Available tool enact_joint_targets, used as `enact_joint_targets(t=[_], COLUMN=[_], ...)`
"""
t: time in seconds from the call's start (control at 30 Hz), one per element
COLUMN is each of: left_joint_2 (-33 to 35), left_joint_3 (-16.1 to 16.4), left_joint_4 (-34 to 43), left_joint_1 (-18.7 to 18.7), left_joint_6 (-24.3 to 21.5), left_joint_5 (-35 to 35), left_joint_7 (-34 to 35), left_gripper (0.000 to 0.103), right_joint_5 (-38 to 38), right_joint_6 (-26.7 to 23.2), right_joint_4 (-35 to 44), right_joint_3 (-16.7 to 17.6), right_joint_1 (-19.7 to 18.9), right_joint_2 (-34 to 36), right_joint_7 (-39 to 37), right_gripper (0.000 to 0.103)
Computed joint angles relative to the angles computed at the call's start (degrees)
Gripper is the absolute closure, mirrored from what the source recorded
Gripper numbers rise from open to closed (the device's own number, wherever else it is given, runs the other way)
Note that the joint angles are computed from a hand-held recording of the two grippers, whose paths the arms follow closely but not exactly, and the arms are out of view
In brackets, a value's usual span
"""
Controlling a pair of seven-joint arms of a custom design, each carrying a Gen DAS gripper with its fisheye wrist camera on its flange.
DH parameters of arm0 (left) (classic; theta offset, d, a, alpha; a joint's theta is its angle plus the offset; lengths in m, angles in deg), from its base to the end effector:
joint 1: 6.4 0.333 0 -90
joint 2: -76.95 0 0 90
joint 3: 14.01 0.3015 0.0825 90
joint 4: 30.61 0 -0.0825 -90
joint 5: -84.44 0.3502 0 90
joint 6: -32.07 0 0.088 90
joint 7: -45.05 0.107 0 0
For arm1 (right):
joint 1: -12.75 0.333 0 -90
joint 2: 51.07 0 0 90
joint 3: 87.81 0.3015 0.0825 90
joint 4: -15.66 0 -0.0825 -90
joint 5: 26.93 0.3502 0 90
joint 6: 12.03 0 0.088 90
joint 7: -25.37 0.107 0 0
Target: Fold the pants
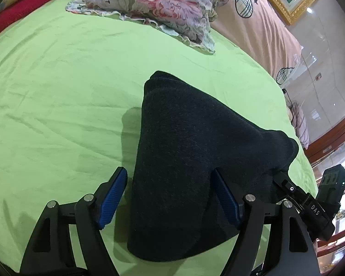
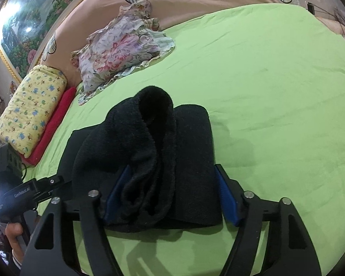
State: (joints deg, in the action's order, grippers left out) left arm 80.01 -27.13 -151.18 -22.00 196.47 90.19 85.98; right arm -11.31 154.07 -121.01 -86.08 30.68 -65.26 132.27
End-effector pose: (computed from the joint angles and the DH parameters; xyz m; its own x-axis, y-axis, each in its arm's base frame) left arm 0.4998 -0.2780 0.4815 0.1222 -0.8871 0.4452 -0.8033 -0.3518 -0.4806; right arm 0.4592 0.1479 0.5085 -0.0386 -0.9145 -0.4028 -0.7721 0.2832 -0.5690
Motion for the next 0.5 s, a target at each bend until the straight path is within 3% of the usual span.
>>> enact_joint_targets(t=[0.23,0.5], left_joint_2=[2.52,6.33], left_joint_3=[0.06,0.49], left_joint_4=[3.17,7.92], left_joint_1=[-0.37,-1.05], left_joint_6=[-1.21,-3.32], left_joint_5=[-1.07,0.78], left_joint_7=[1.88,2.86], left_gripper=[0.024,0.024], right_joint_5=[23.95,38.06], right_joint_6=[1.54,0.14], right_joint_4=[-0.92,-0.03], right_joint_3=[-9.23,-8.82], right_joint_1=[9.47,8.92], right_joint_2=[-0.69,-0.61], right_joint_7=[-18.16,-29.01], right_gripper=[0.046,0.048])
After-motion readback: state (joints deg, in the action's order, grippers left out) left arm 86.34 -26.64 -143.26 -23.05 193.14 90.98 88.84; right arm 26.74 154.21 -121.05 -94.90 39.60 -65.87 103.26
